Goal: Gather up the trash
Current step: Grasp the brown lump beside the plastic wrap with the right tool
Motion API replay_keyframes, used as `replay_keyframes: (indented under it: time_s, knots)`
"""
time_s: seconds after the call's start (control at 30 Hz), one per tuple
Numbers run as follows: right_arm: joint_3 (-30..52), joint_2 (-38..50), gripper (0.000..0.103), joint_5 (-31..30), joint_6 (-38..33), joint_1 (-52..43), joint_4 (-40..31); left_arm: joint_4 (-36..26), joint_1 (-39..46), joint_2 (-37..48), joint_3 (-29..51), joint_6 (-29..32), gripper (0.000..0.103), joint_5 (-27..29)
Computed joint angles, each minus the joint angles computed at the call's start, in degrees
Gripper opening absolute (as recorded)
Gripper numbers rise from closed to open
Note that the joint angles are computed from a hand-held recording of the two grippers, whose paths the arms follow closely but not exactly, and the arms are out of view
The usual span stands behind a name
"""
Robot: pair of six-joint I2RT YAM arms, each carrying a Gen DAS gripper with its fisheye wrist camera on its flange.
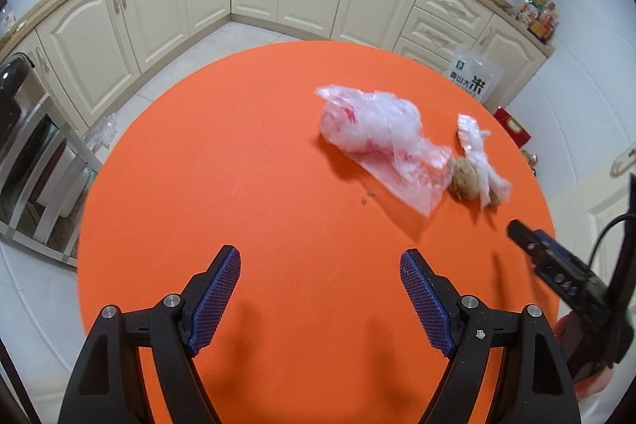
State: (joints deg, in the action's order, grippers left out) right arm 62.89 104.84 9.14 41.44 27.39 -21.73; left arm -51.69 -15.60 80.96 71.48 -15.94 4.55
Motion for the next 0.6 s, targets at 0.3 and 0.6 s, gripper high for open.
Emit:
replay_keyframes:
  time_s: [0.3,0.6]
  knots:
    - [8.84,10.20,0.054,-0.40,-8.69,-2.02,0.44,0.19,0.56,11.96,9.42,0.44,0.079,2.39]
    - [7.87,9.45,0.021,-2.42,-10.09,-3.67,1.11,-1.93,-0.66,24.53,23.28,-3.80,0.079,3.38]
